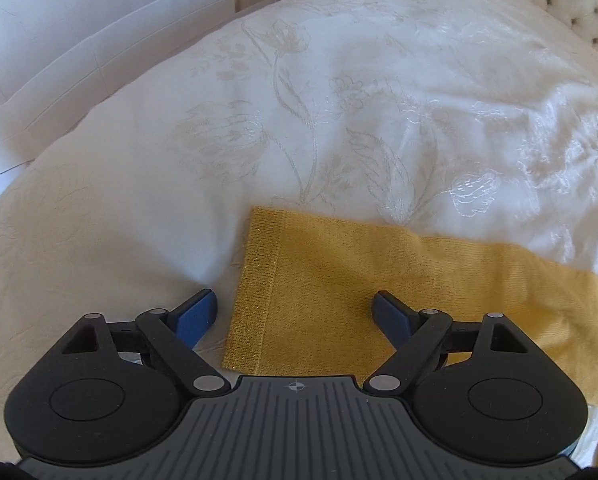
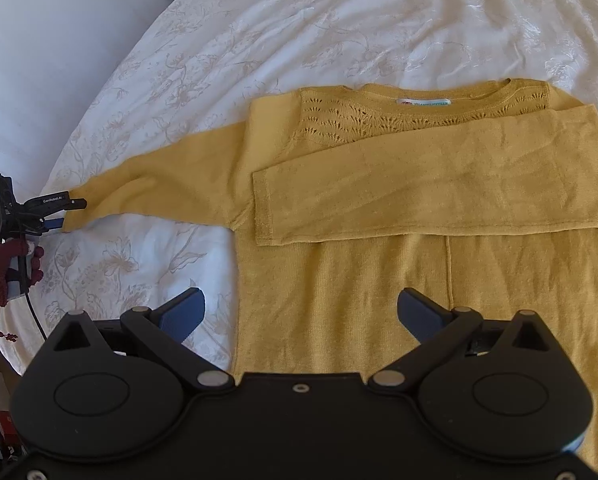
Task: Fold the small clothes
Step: 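Grasp the cuff of the sleeve with the left gripper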
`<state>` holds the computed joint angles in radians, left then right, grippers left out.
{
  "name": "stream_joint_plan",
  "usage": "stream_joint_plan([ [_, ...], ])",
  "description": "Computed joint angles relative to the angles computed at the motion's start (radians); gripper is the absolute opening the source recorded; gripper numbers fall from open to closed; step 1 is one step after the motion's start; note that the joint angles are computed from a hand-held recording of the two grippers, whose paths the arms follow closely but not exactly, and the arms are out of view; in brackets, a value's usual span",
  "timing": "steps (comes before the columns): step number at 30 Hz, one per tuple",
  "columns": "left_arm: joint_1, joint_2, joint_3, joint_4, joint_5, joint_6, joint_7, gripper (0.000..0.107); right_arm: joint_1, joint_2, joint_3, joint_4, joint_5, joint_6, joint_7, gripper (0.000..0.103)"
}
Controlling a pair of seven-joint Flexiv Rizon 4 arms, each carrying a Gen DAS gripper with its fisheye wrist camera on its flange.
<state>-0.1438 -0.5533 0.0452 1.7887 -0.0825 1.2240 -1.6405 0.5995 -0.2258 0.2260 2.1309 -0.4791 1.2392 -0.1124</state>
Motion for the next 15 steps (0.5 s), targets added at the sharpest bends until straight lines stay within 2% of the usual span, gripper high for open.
stream_joint_plan([
  [3,0.048,-0.007,-0.059,0.022,-0.049,0.035,0.056,0.085,-0.006,-0.020,0.013,-0.028,0.032,-0.019,-0.044,0.102],
  [6,0.057,-0.007,-0.071,0.034,-0.081,0.049,0.074,0.085,-0.005,-0.034,0.017,-0.047,0.057,-0.031,-0.076,0.102],
  [8,0.053,-0.005,-0.068,0.039,-0.087,0.056,0.083,0.080,-0.005,-0.043,0.020,-0.059,0.075,-0.037,-0.095,0.102],
  [10,0.021,0.004,-0.027,0.040,-0.060,0.056,0.066,0.048,-0.002,-0.049,0.021,-0.065,0.088,-0.039,-0.109,0.102],
  [11,0.012,0.008,-0.012,0.038,-0.051,0.051,0.052,0.039,0.000,-0.051,0.021,-0.067,0.092,-0.040,-0.113,0.102],
  [12,0.025,0.015,-0.026,0.046,-0.068,0.049,0.052,0.021,0.003,-0.052,0.021,-0.067,0.096,-0.040,-0.115,0.102],
  [13,0.060,0.021,-0.068,0.060,-0.109,0.052,0.071,0.013,0.005,-0.053,0.020,-0.067,0.100,-0.039,-0.116,0.102],
  [14,0.087,0.033,-0.100,0.078,-0.150,0.058,0.084,0.012,0.007,-0.053,0.020,-0.065,0.102,-0.036,-0.115,0.102],
  [15,0.086,0.042,-0.100,0.085,-0.161,0.061,0.079,0.011,0.009,-0.052,0.019,-0.062,0.105,-0.032,-0.113,0.102],
])
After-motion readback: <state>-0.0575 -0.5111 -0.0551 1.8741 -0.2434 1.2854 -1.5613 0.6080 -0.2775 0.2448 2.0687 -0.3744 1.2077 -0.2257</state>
